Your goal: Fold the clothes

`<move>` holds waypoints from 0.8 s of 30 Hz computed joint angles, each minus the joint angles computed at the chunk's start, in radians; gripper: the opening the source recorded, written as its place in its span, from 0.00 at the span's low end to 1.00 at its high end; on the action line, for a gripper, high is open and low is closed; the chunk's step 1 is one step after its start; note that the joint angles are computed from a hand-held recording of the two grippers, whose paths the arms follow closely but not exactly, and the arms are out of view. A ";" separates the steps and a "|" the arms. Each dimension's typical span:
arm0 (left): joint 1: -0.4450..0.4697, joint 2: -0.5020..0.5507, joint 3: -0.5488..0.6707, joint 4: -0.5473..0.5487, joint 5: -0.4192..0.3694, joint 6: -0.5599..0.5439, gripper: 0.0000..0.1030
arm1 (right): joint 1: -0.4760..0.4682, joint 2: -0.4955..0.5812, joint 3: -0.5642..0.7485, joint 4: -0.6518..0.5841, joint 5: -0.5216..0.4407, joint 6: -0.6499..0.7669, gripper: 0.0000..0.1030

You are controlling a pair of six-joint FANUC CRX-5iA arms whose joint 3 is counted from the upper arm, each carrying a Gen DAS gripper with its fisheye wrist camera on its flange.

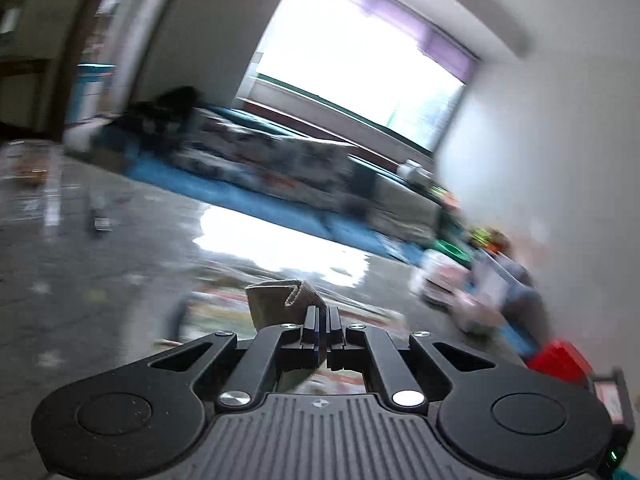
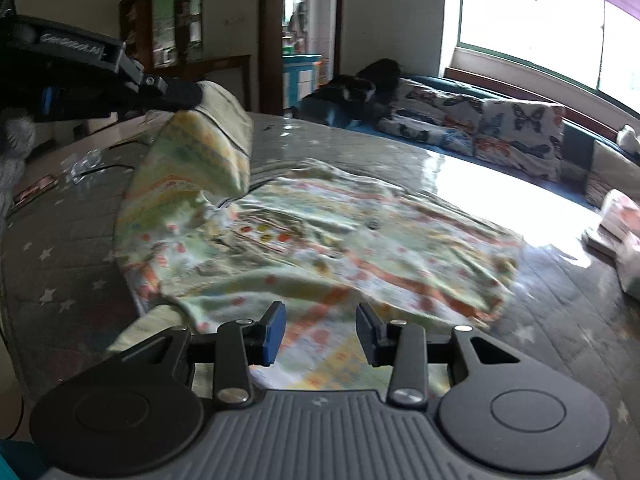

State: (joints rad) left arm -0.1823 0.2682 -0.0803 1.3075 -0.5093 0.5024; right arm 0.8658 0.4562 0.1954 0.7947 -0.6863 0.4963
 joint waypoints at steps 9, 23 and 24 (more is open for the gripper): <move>-0.016 0.069 0.063 -0.216 -0.218 0.036 0.07 | -0.028 -0.081 -0.134 0.061 -0.007 -0.208 0.38; 0.073 0.034 0.017 -0.266 -0.189 -0.001 0.38 | -0.047 -0.015 -0.028 -0.120 0.041 -0.133 0.37; 0.080 0.037 0.024 -0.281 -0.173 0.021 0.38 | -0.046 -0.007 -0.016 -0.137 0.036 -0.117 0.37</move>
